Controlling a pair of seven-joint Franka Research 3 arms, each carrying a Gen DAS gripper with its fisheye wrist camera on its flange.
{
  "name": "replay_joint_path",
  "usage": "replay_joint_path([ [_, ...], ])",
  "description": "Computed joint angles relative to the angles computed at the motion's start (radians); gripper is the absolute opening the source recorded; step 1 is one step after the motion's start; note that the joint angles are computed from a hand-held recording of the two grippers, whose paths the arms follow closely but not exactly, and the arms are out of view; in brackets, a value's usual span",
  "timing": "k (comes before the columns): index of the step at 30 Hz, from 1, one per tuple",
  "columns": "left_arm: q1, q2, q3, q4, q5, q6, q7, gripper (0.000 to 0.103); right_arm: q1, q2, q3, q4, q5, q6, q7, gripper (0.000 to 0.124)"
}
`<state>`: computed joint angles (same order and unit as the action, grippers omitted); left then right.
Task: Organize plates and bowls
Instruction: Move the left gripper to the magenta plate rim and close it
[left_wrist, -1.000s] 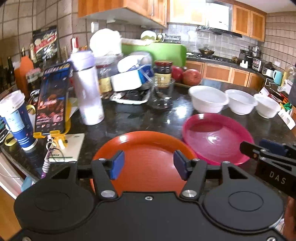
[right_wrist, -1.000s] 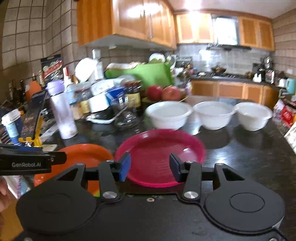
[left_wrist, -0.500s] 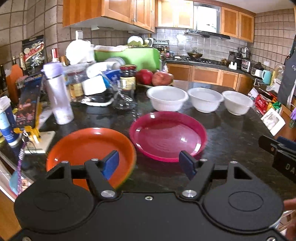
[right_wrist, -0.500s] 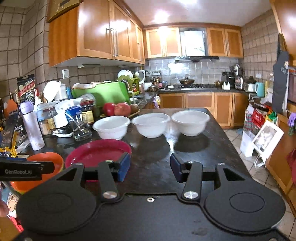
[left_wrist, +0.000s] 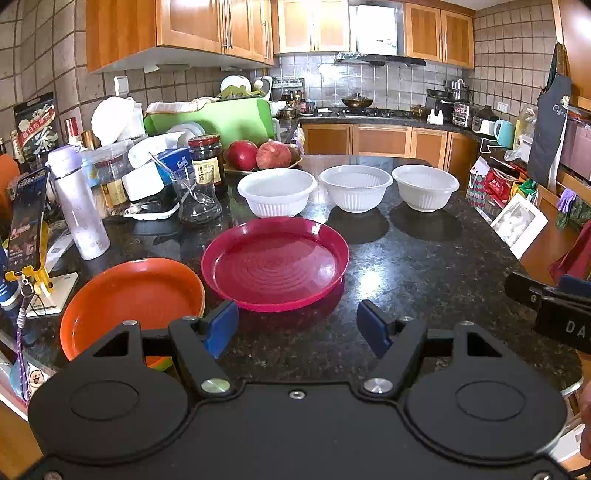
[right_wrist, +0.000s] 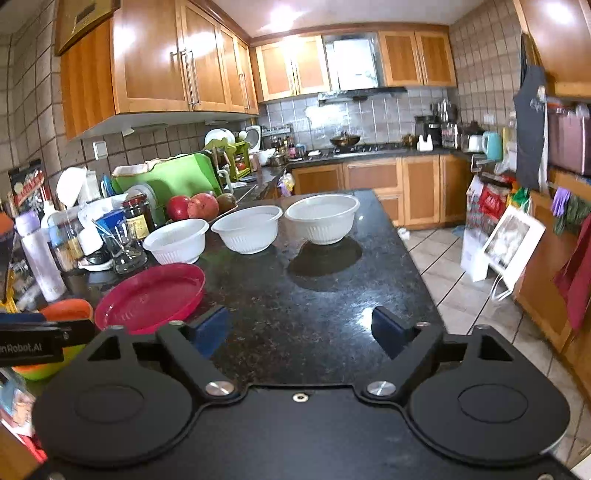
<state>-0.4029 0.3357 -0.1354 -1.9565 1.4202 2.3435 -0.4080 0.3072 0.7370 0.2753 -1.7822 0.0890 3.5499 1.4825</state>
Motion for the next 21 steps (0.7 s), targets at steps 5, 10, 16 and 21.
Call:
replay_joint_path([
  [5,0.022,-0.011,0.01,-0.012,-0.019,0.019,0.009,0.073,-0.027,0.042,0.049,0.075,-0.032,-0.07,0.014,0.088],
  [10,0.053,-0.024,0.025,-0.019,-0.01,0.01,0.04,0.073,0.009,0.096,0.046,0.185,-0.019,-0.138,-0.019,0.087],
  [16,0.114,-0.017,0.045,-0.003,-0.014,0.065,0.089,0.073,0.053,0.179,0.054,0.333,-0.002,-0.187,-0.086,0.084],
  [21,0.148,0.016,0.064,0.026,-0.021,0.118,0.16,0.073,0.138,0.26,0.002,0.497,0.054,-0.268,-0.121,0.082],
])
